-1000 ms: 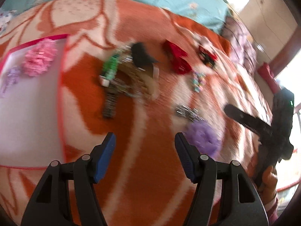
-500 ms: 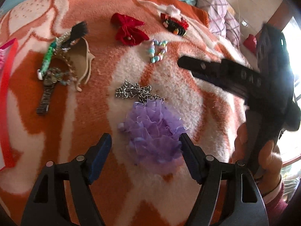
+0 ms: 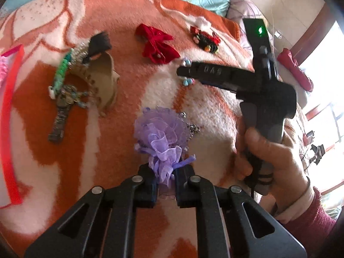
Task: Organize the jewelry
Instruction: 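Grasp the beaded bracelet with the right tool while the left grasps the purple flower scrunchie, then lower the bracelet and purple scrunchie into the white box and open both tools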
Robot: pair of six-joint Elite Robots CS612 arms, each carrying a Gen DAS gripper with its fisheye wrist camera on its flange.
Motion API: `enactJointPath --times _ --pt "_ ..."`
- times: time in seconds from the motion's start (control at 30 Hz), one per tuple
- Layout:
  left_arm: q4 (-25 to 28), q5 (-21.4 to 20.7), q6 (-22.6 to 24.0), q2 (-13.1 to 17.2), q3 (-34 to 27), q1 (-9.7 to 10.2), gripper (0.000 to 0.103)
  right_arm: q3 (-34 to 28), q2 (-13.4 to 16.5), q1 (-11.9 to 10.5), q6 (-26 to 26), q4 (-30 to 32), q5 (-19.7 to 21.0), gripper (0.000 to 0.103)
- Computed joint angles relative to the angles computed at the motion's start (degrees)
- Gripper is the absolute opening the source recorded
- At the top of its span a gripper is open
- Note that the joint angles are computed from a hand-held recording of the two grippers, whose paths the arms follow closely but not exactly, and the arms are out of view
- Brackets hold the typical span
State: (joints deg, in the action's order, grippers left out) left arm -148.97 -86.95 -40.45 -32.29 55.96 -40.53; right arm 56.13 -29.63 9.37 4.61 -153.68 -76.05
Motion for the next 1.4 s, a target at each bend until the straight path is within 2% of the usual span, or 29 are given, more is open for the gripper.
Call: enactJointPath --times 0.07,0.13,0.17,0.33,0.5,0.53,0.57,0.63,1.07,1.4 --pt "-0.51 1.06 -0.17 -0.65 1.01 0.01 0.009 -0.11 0.07 0.51 -1.64 -0.01 -2.46 0.054" --pt "-1.01 1.81 -0.65 -1.27 2.03 0.09 0.009 0.26 -0.07 0.74 -2.27 -0.5 -3.8 0.036" --pt "-1.14 2.0 -0.88 -1.38 2.19 0.14 0.009 0.51 -0.23 0.59 -2.05 -0.58 -3.16 0.022" --pt "-3.26 3.43 -2.29 -3.02 5.05 0.35 0.009 2.22 -1.09 -0.32 -0.12 -2.38 1.33 0.02" --pt "-5.12 5.09 -3.32 -4.57 7.45 0.52 0.009 5.74 -3.17 -0.33 -0.63 -6.3 4.44 0.02" --pt "-5.45 5.51 -3.49 -4.89 7.92 0.51 0.009 6.19 -3.51 -0.25 -0.81 -6.77 4.87 0.019" --pt "-5.72 6.03 -3.67 -5.18 8.32 0.54 0.009 6.69 -3.86 -0.14 -1.01 -7.26 5.36 0.013" --pt "-6.6 6.84 -4.16 -5.94 9.53 0.57 0.009 7.84 -4.63 0.03 -1.25 -8.24 6.84 0.013" --pt "-11.16 12.56 -7.71 -11.37 18.43 0.7 0.009 11.99 -7.98 2.09 -4.52 -11.66 14.39 0.013" --pt "-13.25 17.41 -11.84 -15.6 25.73 1.3 0.009 10.65 -7.83 4.88 -8.34 -9.35 17.83 0.013"
